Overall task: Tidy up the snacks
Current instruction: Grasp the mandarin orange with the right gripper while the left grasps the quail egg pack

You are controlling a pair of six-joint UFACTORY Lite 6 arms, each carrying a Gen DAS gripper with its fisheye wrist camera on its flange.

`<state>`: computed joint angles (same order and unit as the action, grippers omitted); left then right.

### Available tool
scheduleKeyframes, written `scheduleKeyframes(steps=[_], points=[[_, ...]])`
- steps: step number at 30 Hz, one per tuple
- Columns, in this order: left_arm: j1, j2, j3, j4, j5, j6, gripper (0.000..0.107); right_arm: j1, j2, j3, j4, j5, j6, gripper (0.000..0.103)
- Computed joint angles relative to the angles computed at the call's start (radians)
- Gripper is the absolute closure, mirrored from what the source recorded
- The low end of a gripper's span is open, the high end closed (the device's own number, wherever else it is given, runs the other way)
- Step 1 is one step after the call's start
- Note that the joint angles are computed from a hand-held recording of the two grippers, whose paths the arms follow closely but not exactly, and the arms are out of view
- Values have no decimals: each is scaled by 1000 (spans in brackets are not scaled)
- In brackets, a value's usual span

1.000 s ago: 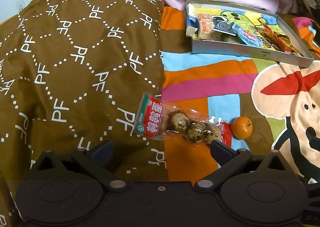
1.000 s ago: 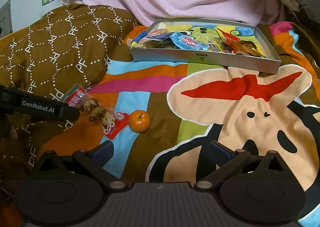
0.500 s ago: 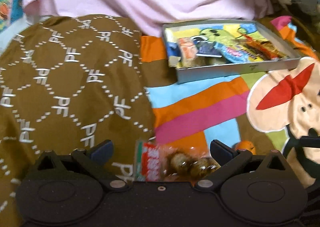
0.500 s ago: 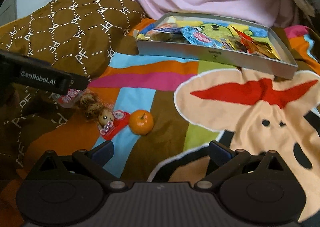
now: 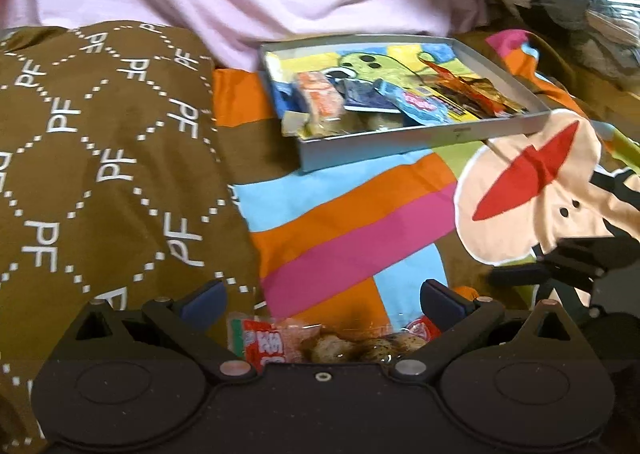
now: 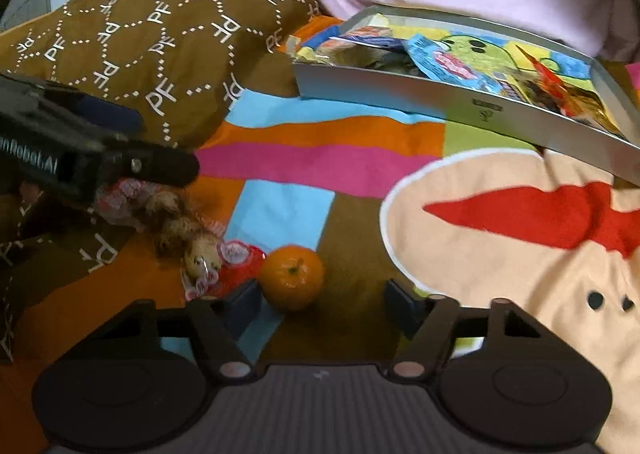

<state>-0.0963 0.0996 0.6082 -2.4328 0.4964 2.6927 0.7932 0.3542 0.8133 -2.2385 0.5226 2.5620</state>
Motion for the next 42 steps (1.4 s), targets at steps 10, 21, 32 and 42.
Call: scheduleKeyframes(steps=[10,21,32,42], points=[[17,80,57,116,11,-35,5,-68,9,25,-190,-81,144,62],[21,233,230,520,-1,-296,5,24,-213,-217,-2,-52,107,62],[49,275,345,1159,-9,-692,5,71,-421,-426,92,-33,107,63],[-20,158,178,1275,-4,-896,5,166,-453,-458,257,15,-3,63]])
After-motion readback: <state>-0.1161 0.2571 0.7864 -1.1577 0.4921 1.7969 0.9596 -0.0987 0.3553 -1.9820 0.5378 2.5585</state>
